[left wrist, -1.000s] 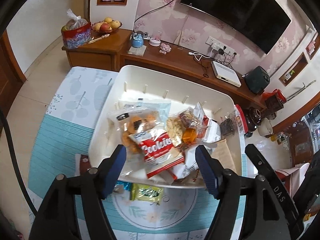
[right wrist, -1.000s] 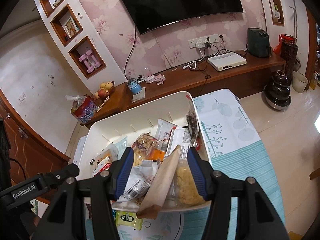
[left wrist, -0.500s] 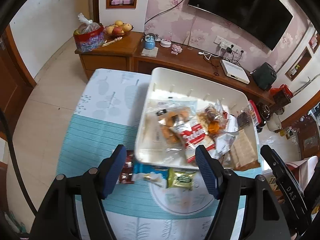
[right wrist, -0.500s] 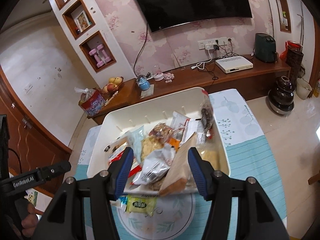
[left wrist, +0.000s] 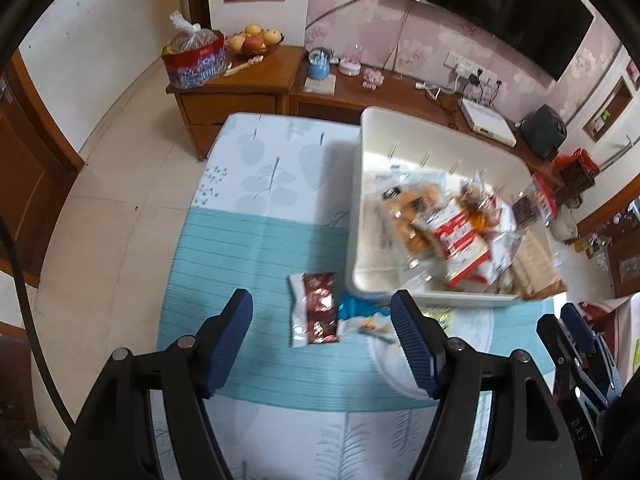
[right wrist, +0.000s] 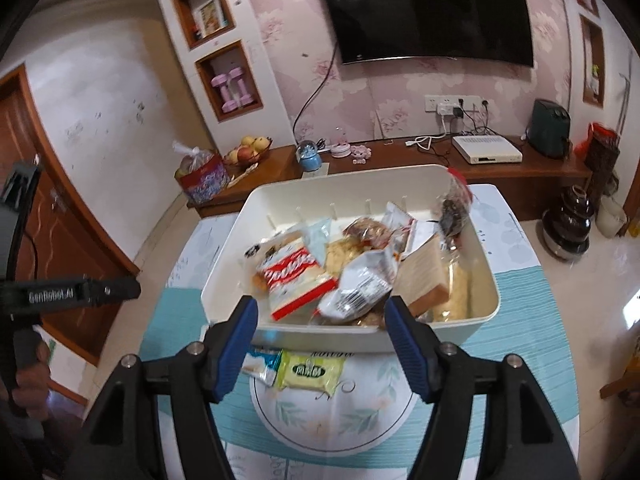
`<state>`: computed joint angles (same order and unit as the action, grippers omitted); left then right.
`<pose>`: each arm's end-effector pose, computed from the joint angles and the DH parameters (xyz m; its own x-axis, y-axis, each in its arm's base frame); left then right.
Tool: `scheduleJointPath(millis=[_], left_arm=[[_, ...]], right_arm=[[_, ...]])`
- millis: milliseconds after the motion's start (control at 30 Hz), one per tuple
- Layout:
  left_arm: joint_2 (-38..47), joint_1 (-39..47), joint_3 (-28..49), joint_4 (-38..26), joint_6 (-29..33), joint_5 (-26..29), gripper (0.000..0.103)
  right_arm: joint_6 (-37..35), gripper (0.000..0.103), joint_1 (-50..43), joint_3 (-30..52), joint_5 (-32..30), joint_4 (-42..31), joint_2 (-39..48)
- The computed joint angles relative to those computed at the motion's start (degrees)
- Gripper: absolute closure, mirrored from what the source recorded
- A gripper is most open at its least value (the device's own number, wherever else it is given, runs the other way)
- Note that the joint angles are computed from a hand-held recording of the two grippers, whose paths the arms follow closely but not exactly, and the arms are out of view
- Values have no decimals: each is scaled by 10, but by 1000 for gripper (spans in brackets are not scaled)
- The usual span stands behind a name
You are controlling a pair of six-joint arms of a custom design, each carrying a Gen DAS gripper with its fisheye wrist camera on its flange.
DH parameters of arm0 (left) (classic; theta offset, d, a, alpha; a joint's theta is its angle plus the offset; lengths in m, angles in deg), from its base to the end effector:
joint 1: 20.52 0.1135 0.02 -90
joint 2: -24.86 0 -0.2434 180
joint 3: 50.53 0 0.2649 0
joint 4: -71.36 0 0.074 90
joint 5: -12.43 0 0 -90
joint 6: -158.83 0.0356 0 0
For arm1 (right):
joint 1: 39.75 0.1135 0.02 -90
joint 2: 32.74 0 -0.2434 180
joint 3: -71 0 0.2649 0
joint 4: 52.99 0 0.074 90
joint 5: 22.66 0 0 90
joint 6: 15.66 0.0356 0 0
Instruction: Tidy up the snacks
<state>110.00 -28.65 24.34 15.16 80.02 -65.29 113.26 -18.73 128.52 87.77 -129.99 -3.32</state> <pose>0.2993 -0.0504 0.2091 -0.8473 0.3126 -0.4295 0.3942 0.9120 -0.1138 0.1092 0.0287 0.2769 -0.6239 0.3910 -0.6767 0.3470 0.9144 0.2083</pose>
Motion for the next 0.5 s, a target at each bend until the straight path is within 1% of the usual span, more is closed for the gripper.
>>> scheduleJointPath(millis=[100,133,267,400,500], left_arm=[[20,12,-3,2,25,-1,33],[32,17,-4,5,35,6,33],[90,31,3,13,59,27,33],[141,36,10,26,66,39,33],[190,35,29,31,65,43,33]], right_arm=[[58,35,87,-4,59,-15,22],[73,34,104,-6,69,-18,27],[139,32,154,-12,99,-28,53],[203,30,199,-23,129,-36,89],[237,26,219,-33,139,-35,122]])
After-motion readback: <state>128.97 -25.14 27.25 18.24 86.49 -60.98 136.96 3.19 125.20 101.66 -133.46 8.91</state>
